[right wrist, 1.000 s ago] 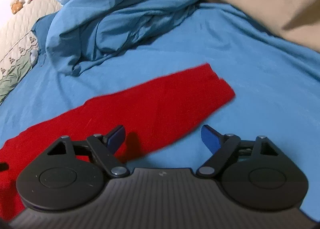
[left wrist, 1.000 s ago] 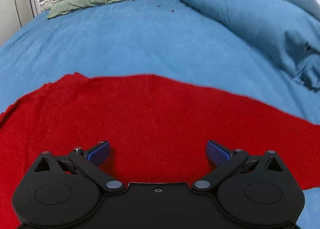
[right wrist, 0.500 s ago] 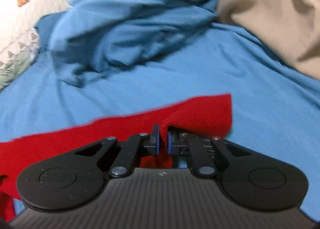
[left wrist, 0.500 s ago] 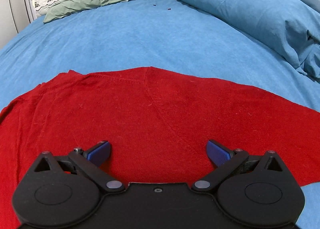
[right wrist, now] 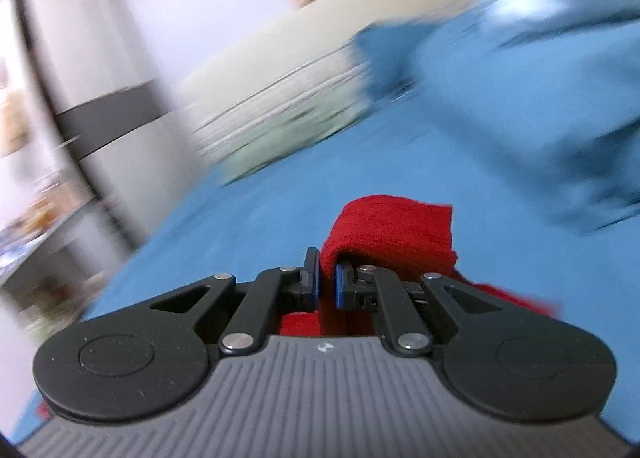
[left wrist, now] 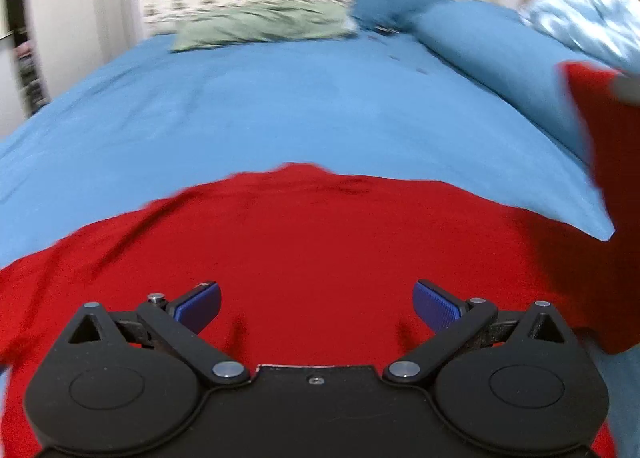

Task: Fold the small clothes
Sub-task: 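Grasp the sweater sleeve cuff with the right gripper and fold it across the body, then grasp the other sleeve cuff with the left gripper and fold it across the body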

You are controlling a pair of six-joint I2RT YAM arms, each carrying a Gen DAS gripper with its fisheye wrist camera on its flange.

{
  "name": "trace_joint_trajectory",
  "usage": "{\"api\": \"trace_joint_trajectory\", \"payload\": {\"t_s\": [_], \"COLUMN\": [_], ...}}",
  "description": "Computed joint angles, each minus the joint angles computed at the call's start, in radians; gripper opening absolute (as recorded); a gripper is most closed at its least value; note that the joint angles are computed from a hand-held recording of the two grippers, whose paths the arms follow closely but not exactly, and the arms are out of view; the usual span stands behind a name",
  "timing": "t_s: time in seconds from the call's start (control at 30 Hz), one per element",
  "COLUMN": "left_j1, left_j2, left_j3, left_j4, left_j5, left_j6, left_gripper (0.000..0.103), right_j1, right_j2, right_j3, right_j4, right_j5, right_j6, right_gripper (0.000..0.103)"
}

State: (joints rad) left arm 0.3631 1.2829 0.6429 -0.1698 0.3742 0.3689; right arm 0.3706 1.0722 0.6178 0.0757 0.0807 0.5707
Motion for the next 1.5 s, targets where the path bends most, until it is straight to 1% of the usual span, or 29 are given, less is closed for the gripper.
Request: {"api": "trace_joint_trajectory", "payload": {"t_s": [0.03,0.1,0.2,0.27,0.3,0.37,0.4,0.47,0.5,0.53,0.57,0.6,0.63,0.7,0.77,0.83,0.87,0.9,0.93,0.97,1.03,1.1,1.17,1.23,1.3,1.33,1.4,1.43,1.5], "left_j1": [0.044,0.123,0.194,0.220,0.226,0.231,0.232,0.234,0.238,0.241,0.232,0.204,0.182,0.113,0.037,-0.047,-0.072,-0.093,-0.101,-0.092,-0.035,0.040,0.096,0.129,0.159,0.165,0.166,0.162,0.134], "left_j2": [-0.001,0.004,0.012,0.035,0.052,0.077,0.077,0.073,0.060,0.052,0.045,0.032,0.023,0.008,0.008,0.036,0.062,0.093,0.121,0.140,0.175,0.189,0.215,0.244,0.243,0.237,0.230,0.233,0.239], "left_j3": [-0.001,0.003,-0.001,0.010,0.024,0.048,0.052,0.062,0.058,0.060,0.063,0.058,0.054,0.041,0.012,-0.018,-0.024,-0.027,-0.026,-0.028,-0.002,0.005,0.011,0.044,0.044,0.041,0.040,0.042,0.040], "left_j4": [-0.001,-0.006,0.004,-0.002,-0.015,-0.046,-0.061,-0.085,-0.100,-0.119,-0.134,-0.142,-0.153,-0.167,-0.129,-0.050,-0.018,0.017,0.049,0.075,0.085,0.087,0.082,0.044,0.025,0.016,-0.007,-0.015,0.008], "left_j5": [0.017,0.044,0.054,0.064,0.075,0.097,0.112,0.143,0.163,0.183,0.197,0.201,0.207,0.208,0.186,0.127,0.103,0.076,0.062,0.061,0.114,0.169,0.205,0.247,0.295,0.311,0.351,0.373,0.373], "left_j6": [0.014,0.040,0.061,0.069,0.069,0.072,0.077,0.094,0.112,0.132,0.149,0.157,0.174,0.200,0.196,0.167,0.160,0.144,0.123,0.100,0.051,0.017,0.023,0.023,0.034,0.045,0.065,0.069,0.035], "left_gripper": [0.103,0.103,0.103,0.103,0.103,0.103,0.103,0.103,0.103,0.103,0.103,0.103,0.103,0.103,0.103,0.097,0.088,0.079,0.074,0.070,0.070,0.070,0.070,0.066,0.067,0.067,0.074,0.076,0.076], "right_j1": [0.044,0.132,0.216,0.257,0.269,0.280,0.279,0.286,0.296,0.311,0.308,0.315,0.324,0.343,0.347,0.368,0.366,0.370,0.380,0.367,0.355,0.325,0.315,0.299,0.288,0.281,0.277,0.284,0.309], "right_j2": [0.092,0.270,0.471,0.554,0.575,0.590,0.579,0.524,0.493,0.434,0.391,0.339,0.266,0.123,0.006,-0.102,-0.158,-0.173,-0.208,-0.221,-0.285,-0.320,-0.356,-0.351,-0.307,-0.290,-0.257,-0.256,-0.241], "right_j3": [0.018,0.052,0.075,0.060,0.039,0.021,0.003,-0.048,-0.060,-0.100,-0.140,-0.183,-0.222,-0.294,-0.336,-0.368,-0.379,-0.375,-0.382,-0.382,-0.400,-0.405,-0.416,-0.420,-0.420,-0.420,-0.416,-0.416,-0.404], "right_j4": [0.062,0.155,0.243,0.296,0.330,0.357,0.361,0.359,0.340,0.324,0.333,0.328,0.287,0.194,0.102,0.008,-0.043,-0.074,-0.119,-0.138,-0.187,-0.213,-0.241,-0.243,-0.207,-0.193,-0.176,-0.183,-0.200], "right_j5": [-0.030,-0.037,-0.035,-0.010,-0.003,0.001,0.000,0.002,0.025,0.072,0.101,0.136,0.174,0.244,0.291,0.338,0.348,0.362,0.379,0.373,0.375,0.361,0.370,0.366,0.360,0.353,0.354,0.364,0.394], "right_j6": [-0.002,-0.020,-0.031,-0.057,-0.072,-0.103,-0.118,-0.146,-0.159,-0.175,-0.202,-0.219,-0.220,-0.176,-0.116,-0.054,-0.037,-0.021,0.000,-0.001,0.009,0.007,0.026,0.048,0.070,0.076,0.081,0.083,0.097], "right_gripper": [0.023,0.023,0.023,0.023,0.023,0.027,0.027,0.046,0.068,0.081,0.083,0.084,0.084,0.084,0.085,0.087,0.087,0.087,0.087,0.087,0.087,0.087,0.087,0.089,0.090,0.092,0.094,0.095,0.097]}}
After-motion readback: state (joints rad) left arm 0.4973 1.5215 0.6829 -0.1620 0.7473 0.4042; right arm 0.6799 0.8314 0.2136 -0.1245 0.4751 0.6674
